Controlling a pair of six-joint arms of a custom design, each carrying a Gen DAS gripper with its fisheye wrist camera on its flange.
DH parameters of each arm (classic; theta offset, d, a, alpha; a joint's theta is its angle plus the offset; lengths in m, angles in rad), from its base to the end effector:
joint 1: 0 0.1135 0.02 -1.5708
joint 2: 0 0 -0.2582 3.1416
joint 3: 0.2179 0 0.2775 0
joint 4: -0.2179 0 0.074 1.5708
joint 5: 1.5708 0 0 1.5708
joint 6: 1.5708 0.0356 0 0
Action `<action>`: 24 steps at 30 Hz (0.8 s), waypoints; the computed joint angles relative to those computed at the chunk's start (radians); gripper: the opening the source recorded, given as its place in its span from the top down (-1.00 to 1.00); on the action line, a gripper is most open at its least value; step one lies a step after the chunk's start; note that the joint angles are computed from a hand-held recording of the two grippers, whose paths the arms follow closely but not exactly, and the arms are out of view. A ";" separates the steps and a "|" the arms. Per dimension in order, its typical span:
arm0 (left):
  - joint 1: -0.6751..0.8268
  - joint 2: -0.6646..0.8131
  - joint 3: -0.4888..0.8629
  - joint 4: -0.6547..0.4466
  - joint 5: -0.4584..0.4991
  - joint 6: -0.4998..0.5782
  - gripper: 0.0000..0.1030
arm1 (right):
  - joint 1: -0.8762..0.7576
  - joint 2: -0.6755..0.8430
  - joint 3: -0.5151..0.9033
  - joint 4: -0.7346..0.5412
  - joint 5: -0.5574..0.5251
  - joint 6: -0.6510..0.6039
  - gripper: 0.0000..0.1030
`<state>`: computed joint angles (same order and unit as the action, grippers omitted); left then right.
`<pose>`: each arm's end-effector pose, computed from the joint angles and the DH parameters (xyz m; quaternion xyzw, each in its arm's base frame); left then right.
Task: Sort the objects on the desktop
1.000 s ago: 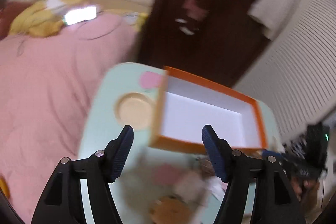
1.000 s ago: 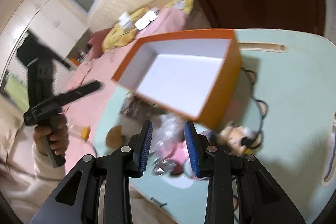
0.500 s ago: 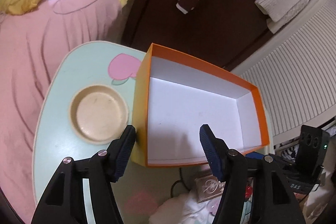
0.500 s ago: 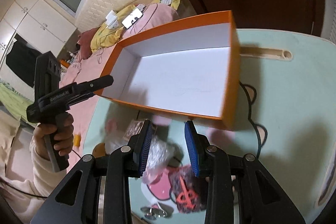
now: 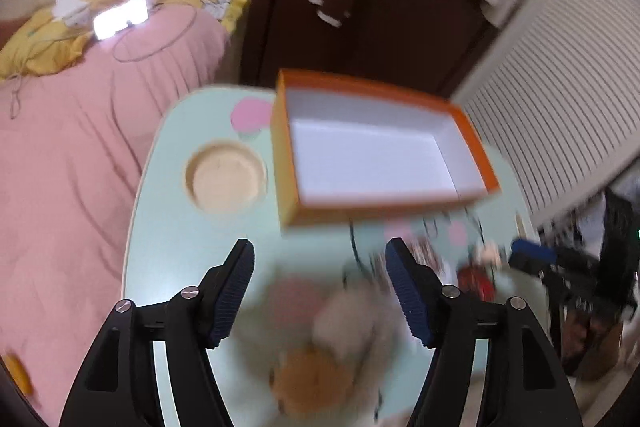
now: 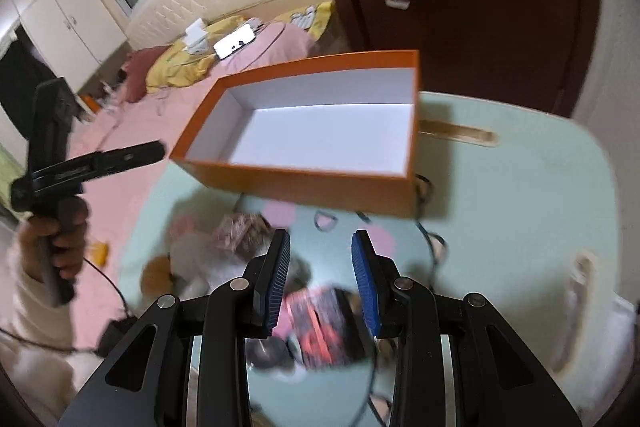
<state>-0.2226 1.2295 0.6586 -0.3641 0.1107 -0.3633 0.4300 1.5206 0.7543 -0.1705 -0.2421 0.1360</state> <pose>0.2517 -0.0610 0.1729 -0.0494 0.9473 -0.1404 0.2836 0.2766 0.1362 0.1392 -0.1754 0.9275 0.1966 0.2651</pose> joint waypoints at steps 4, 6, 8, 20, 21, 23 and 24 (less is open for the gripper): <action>-0.086 -0.201 -0.150 -0.107 -0.049 -0.056 -0.35 | 0.074 -0.123 -0.133 -0.039 0.049 0.028 0.09; -0.129 -0.261 -0.206 -0.147 -0.054 -0.071 -0.23 | 0.137 -0.150 -0.178 -0.043 0.102 0.028 0.09; -0.183 -0.300 -0.244 -0.184 -0.058 -0.084 0.18 | 0.180 -0.152 -0.203 -0.030 0.135 0.025 0.10; -0.424 -0.117 -0.262 -0.081 -0.250 -0.369 0.11 | 0.329 -0.089 -0.199 -0.046 0.381 0.161 0.09; -0.435 -0.107 -0.260 -0.076 -0.265 -0.378 0.09 | 0.325 -0.088 -0.199 -0.056 0.394 0.167 0.10; -0.458 -0.089 -0.257 -0.066 -0.292 -0.394 -0.03 | 0.308 -0.097 -0.205 -0.076 0.401 0.180 0.09; -0.464 -0.085 -0.260 -0.055 -0.298 -0.400 -0.20 | 0.300 -0.096 -0.206 -0.082 0.407 0.187 0.09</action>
<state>-0.6866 1.1445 0.3983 -0.4189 -0.1869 -0.7637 0.7303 1.4251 0.5487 -0.2520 0.1647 0.3232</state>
